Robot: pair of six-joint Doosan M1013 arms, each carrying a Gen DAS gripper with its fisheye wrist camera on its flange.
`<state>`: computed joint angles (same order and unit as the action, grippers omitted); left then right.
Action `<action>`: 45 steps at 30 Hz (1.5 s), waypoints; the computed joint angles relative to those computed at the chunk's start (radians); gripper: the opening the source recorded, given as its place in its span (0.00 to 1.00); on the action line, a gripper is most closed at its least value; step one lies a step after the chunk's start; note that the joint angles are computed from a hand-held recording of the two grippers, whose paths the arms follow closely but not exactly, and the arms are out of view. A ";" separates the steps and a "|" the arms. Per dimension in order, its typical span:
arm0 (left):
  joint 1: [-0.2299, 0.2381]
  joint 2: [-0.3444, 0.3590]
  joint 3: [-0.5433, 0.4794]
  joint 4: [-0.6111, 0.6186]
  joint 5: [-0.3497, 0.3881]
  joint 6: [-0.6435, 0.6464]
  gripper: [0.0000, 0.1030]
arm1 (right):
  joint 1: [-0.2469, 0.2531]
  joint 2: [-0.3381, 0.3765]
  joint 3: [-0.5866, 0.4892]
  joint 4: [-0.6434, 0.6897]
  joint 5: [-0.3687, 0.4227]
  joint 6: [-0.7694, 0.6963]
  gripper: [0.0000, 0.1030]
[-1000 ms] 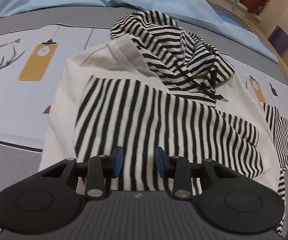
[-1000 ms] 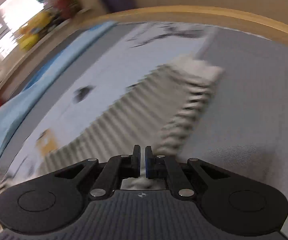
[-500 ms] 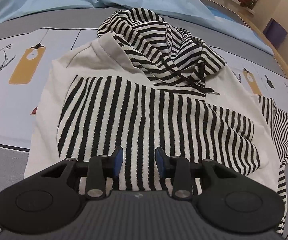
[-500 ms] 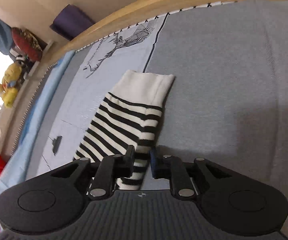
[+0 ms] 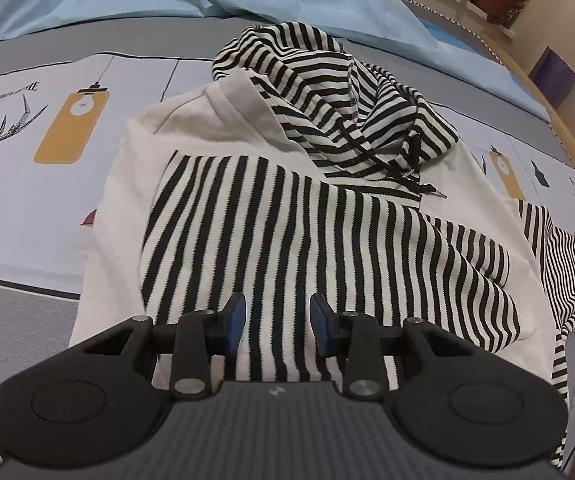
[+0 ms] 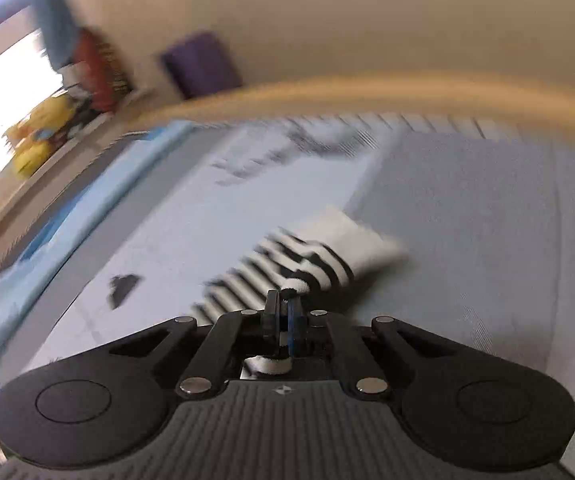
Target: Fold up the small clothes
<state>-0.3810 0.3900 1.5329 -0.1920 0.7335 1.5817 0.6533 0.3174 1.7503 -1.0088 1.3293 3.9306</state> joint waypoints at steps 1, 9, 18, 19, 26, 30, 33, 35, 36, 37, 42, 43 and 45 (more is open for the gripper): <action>0.004 -0.002 0.001 -0.003 0.002 0.001 0.38 | 0.010 0.017 -0.032 -0.017 0.020 -0.055 0.03; 0.042 -0.010 -0.007 -0.061 0.013 0.000 0.38 | 0.127 0.180 -0.342 -0.197 -0.212 -0.641 0.03; 0.078 -0.017 -0.014 -0.119 0.021 0.001 0.38 | 0.138 0.295 -0.563 0.505 -0.549 -1.348 0.04; 0.080 -0.016 -0.016 -0.127 0.022 0.002 0.38 | 0.136 0.296 -0.571 0.517 -0.520 -1.316 0.04; 0.071 -0.006 -0.017 -0.154 0.038 0.007 0.38 | 0.131 0.280 -0.514 0.423 -0.485 -0.910 0.12; 0.058 -0.002 -0.017 -0.139 0.028 -0.010 0.38 | 0.097 0.279 -0.462 0.520 -0.637 -0.864 0.15; 0.055 0.002 -0.020 -0.131 0.024 -0.025 0.38 | 0.082 0.294 -0.451 0.601 -0.713 -0.845 0.28; 0.054 0.005 -0.022 -0.119 0.022 -0.040 0.38 | 0.079 0.306 -0.453 0.650 -0.738 -0.826 0.33; 0.054 0.006 -0.023 -0.116 0.022 -0.044 0.38 | 0.077 0.317 -0.461 0.667 -0.753 -0.832 0.35; 0.056 0.007 -0.024 -0.116 0.021 -0.048 0.38 | 0.078 0.326 -0.471 0.682 -0.755 -0.846 0.35; 0.069 0.008 -0.028 -0.111 0.019 -0.072 0.38 | 0.105 0.370 -0.551 0.581 -0.673 -0.861 0.21; 0.072 0.009 -0.029 -0.112 0.019 -0.077 0.38 | 0.109 0.377 -0.561 0.560 -0.663 -0.853 0.10; 0.079 0.011 -0.034 -0.123 0.021 -0.080 0.38 | 0.116 0.382 -0.574 0.506 -0.656 -0.824 0.03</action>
